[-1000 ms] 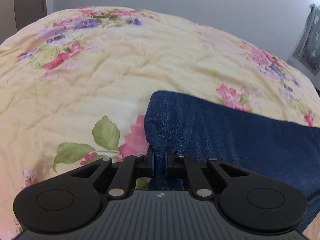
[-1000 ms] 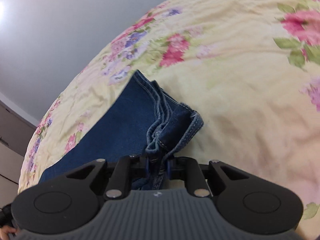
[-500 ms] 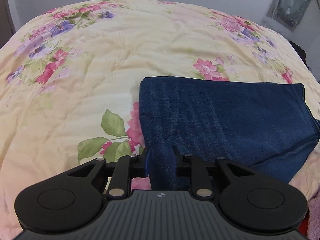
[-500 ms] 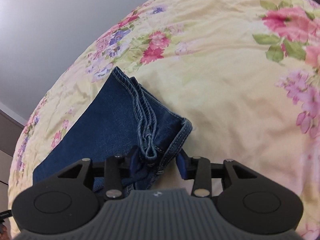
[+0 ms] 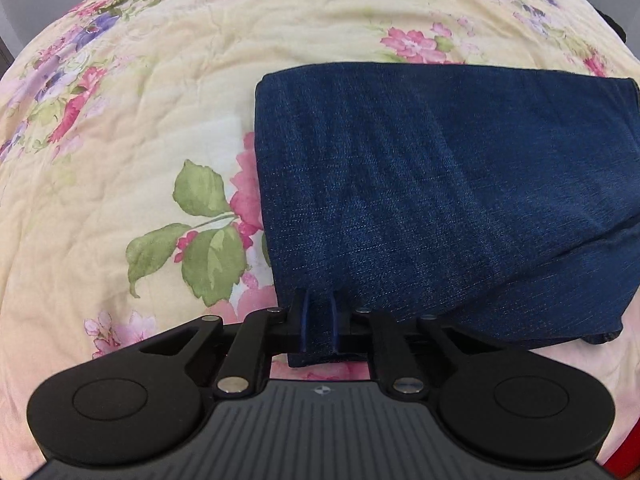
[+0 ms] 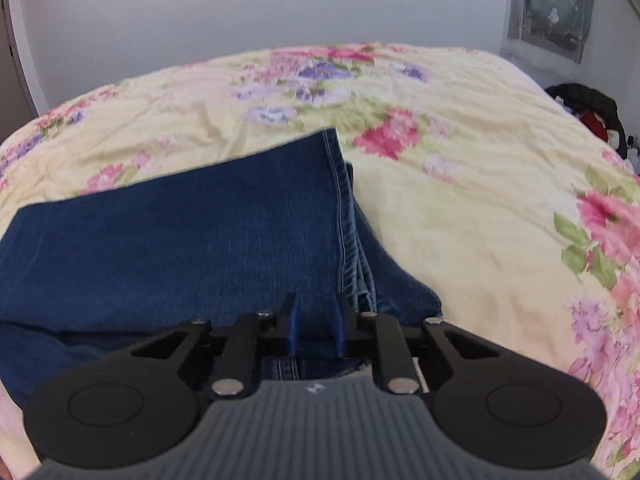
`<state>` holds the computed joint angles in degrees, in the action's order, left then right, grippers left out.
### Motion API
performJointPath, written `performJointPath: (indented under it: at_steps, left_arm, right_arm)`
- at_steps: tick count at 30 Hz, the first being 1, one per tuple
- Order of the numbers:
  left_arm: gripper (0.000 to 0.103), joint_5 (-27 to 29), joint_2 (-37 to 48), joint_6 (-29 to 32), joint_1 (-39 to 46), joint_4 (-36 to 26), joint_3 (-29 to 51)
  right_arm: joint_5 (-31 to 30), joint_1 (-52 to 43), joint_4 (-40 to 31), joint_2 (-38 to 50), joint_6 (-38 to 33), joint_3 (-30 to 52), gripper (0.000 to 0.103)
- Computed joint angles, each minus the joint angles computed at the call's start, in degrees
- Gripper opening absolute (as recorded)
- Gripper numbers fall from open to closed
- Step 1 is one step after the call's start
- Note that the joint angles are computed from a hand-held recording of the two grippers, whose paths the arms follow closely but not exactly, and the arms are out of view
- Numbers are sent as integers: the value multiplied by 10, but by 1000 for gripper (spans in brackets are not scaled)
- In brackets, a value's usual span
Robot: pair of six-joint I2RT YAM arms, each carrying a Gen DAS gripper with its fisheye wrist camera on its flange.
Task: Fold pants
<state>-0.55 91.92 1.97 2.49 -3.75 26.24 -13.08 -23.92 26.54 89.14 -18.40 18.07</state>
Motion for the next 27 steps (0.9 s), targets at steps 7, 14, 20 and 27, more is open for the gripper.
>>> performJointPath:
  at_steps: [7,14,20,27]
  left_arm:
    - [12,-47,31,-29,-39,-5,15]
    - [13,-48,-111,-48,-89,-57,4]
    - [13,-31,-47,-94,-183,-21,69]
    - [13,-21,104,-136,-256,67,148]
  right_arm:
    - [-12,-14,28,48,-13,3,0]
    - [-143,-94,-92,-54,8,24,49]
    - [-213,-142,-215,25,10,154,74]
    - [-250,-155,-352,228,8,361,72]
